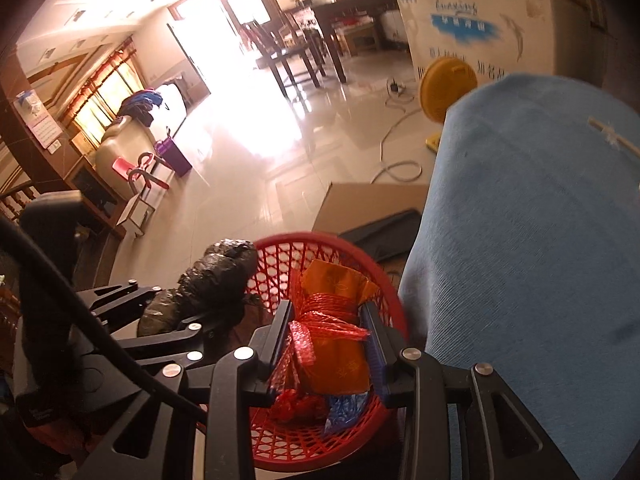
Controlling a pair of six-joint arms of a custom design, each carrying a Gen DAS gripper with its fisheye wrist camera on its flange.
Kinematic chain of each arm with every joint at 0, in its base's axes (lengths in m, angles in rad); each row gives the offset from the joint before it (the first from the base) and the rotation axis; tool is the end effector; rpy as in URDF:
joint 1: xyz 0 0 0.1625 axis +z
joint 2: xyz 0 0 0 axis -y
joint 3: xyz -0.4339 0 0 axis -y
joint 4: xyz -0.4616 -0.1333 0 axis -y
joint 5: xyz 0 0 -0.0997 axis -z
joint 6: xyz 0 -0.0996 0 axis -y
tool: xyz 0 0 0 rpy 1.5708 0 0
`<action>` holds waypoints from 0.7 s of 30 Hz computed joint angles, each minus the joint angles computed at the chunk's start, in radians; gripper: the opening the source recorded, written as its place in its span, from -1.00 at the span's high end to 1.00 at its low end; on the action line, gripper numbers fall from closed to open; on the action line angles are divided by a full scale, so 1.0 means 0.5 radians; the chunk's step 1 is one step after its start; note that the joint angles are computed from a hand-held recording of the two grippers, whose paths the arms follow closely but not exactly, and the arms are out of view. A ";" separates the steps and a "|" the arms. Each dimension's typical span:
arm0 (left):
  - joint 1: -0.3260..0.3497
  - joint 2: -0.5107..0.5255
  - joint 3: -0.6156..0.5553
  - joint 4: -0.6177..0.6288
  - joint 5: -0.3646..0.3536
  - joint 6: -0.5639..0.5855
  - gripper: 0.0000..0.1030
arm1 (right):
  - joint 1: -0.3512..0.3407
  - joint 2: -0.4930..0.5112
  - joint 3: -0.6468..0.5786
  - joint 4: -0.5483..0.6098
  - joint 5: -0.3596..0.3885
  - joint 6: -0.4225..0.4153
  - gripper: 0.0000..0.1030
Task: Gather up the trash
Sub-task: 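Open the left tool to drop the black bag while the right drops the orange bag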
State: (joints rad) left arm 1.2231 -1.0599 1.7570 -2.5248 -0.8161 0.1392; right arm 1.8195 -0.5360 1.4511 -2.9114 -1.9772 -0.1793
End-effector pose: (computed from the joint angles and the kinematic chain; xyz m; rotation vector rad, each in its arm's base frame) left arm -0.0425 -0.7089 0.1998 0.4568 2.3461 -0.4051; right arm 0.2838 -0.7359 -0.0240 0.4544 -2.6547 0.6001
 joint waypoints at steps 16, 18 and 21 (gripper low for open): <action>0.046 -0.018 -0.016 0.075 0.024 -0.041 0.02 | -0.044 0.030 -0.054 0.228 0.223 0.149 -0.28; 0.045 -0.023 -0.019 0.081 0.023 -0.050 0.02 | -0.034 0.034 -0.052 0.199 0.191 0.134 -0.28; 0.041 -0.031 -0.017 0.080 0.028 -0.061 0.02 | -0.034 0.010 -0.014 0.127 0.183 0.145 -0.28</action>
State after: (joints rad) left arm 1.2435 -1.0753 1.7483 -2.4850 -0.8022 0.1088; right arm 1.8023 -0.5311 1.4439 -2.8478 -1.8857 -0.1068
